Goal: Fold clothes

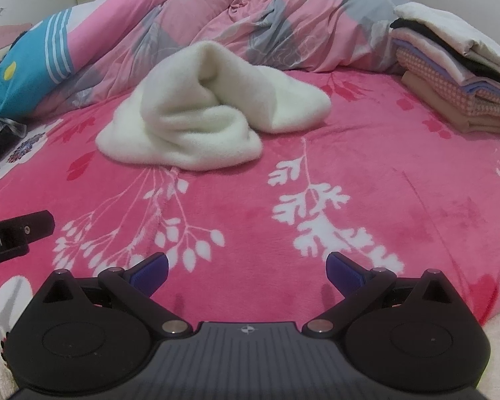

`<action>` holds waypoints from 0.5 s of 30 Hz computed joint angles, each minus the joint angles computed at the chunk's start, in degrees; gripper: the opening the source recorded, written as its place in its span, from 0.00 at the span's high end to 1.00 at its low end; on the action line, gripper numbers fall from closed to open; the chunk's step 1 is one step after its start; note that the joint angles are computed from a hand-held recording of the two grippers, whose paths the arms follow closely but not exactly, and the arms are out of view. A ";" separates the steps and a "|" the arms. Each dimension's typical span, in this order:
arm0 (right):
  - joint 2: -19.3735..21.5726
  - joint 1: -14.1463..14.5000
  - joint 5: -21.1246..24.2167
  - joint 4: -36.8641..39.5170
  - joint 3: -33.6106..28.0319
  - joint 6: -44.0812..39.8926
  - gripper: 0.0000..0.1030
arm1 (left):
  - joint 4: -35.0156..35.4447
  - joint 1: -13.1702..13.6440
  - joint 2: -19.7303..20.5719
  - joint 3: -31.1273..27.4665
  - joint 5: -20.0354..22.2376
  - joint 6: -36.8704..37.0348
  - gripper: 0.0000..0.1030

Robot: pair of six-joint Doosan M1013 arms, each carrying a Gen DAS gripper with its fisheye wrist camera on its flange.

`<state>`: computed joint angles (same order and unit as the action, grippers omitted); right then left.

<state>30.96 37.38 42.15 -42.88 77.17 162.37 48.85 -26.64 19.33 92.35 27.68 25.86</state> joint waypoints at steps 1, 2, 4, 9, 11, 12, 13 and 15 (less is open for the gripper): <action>0.04 -0.03 -0.15 -0.21 -0.02 0.14 0.00 | -1.03 0.30 0.03 -0.01 -0.92 0.72 0.00; 0.08 -0.09 -0.34 -0.37 -0.02 0.24 0.00 | -2.27 0.63 0.05 0.00 -1.94 1.64 0.00; 0.14 -0.36 -1.12 -0.26 0.06 0.10 0.00 | -5.04 1.28 0.10 0.00 -3.95 3.76 0.00; 0.34 -1.63 -5.21 3.52 0.38 -3.39 0.00 | -8.36 2.47 0.47 -0.10 -8.05 4.80 0.00; 0.44 -2.09 -6.90 4.21 0.56 -4.17 0.00 | -10.27 2.91 0.84 -0.52 -8.95 5.71 0.00; 0.51 -2.27 -7.67 3.96 0.67 -4.10 0.00 | -11.27 3.13 1.04 -0.75 -9.34 6.14 0.00; 0.57 -2.44 -8.31 3.28 0.83 -3.61 0.00 | -12.27 3.34 1.26 -1.00 -9.72 6.63 0.00; 0.70 -2.76 -9.36 1.41 1.09 -2.00 0.00 | -14.66 3.80 1.67 -1.41 -10.56 8.24 0.00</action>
<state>31.66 34.62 32.78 -41.46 78.26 160.37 34.18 -22.84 21.00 90.94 17.13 34.10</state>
